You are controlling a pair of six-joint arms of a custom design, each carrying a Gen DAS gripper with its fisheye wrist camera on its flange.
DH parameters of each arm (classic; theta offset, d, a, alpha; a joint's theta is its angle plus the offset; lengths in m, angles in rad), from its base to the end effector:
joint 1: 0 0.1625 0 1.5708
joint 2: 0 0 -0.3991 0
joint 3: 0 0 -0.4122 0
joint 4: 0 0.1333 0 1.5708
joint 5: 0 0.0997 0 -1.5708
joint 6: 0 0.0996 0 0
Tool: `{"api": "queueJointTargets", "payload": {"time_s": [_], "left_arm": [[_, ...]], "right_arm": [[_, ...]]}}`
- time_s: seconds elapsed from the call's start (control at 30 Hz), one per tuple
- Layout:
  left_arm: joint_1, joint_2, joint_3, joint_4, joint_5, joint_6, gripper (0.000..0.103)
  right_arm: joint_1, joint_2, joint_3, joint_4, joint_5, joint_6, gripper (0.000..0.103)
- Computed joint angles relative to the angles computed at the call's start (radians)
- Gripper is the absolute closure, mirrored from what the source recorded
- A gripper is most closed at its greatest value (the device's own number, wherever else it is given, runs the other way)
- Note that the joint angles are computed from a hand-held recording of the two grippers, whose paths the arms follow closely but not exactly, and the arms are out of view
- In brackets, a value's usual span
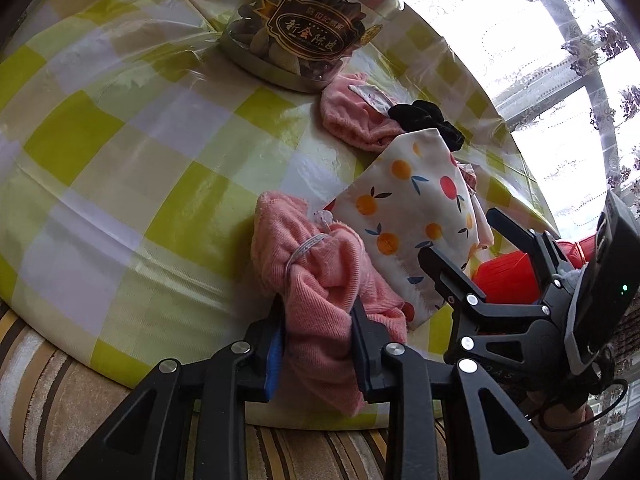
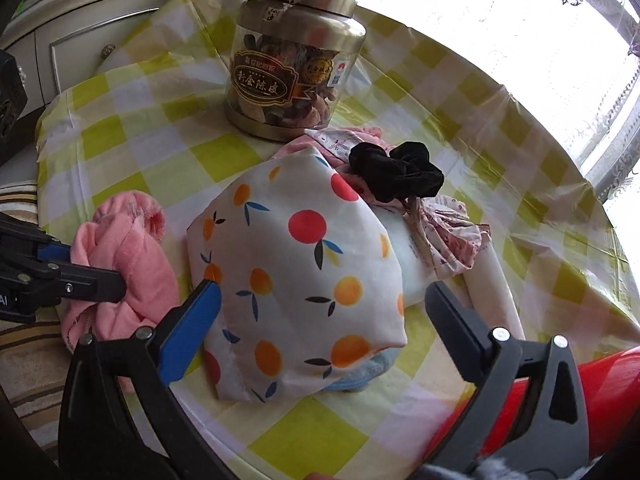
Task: Organize soft objects
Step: 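Grasp the pink knit hat with the left tool while the right tool grasps the white orange-print bag, then carry the pink hat in the left tool and print bag in the right tool to the box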
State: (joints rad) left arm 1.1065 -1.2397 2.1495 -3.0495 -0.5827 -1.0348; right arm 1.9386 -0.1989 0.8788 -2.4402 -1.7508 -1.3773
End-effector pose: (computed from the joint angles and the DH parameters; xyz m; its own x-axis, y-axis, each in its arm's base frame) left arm -0.0287 -0.5407 0.2221 -0.6785 -0.7272 0.1039 -0.4035 0.2508 -0.8799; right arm 0.4055 -0.7312 -0.0953 0.1677 -0.9613 0.2187 -0.9807 -0.1401 0.1363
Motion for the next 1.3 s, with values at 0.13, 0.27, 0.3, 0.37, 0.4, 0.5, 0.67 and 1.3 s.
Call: {"api": "queueJointTargets", "payload": {"time_s": [0.13,0.27,0.3,0.37,0.4,0.5,0.67,1.3], "left_arm": [[0.002,0.002,0.004,-0.026,-0.009,0.011,0.073],[0.003,0.005,0.006,-0.040,-0.013,0.017,0.073],[0.003,0.005,0.006,-0.040,-0.013,0.017,0.073],[0.003,0.005,0.007,-0.044,-0.013,0.016,0.073],[0.003,0.005,0.008,-0.047,-0.014,0.016,0.073],[0.002,0.005,0.012,-0.060,-0.016,0.019,0.073],[0.004,0.005,0.015,-0.070,-0.017,0.028,0.073],[-0.043,0.050,0.010,-0.247,0.038,0.224,0.086]], "right_arm": [[0.000,-0.002,0.000,0.039,-0.018,-0.002,0.047],[-0.001,-0.011,0.001,0.098,-0.027,0.019,0.083],[-0.001,-0.018,0.023,0.079,-0.032,0.001,0.084],[-0.004,-0.031,0.049,0.081,-0.031,-0.007,0.093],[-0.006,-0.037,0.052,0.096,-0.021,0.005,0.094],[-0.015,-0.061,0.064,0.134,0.023,0.051,0.096],[-0.032,-0.092,0.079,0.183,0.080,0.139,0.096],[-0.053,-0.226,0.246,0.016,0.074,0.282,0.096]]}}
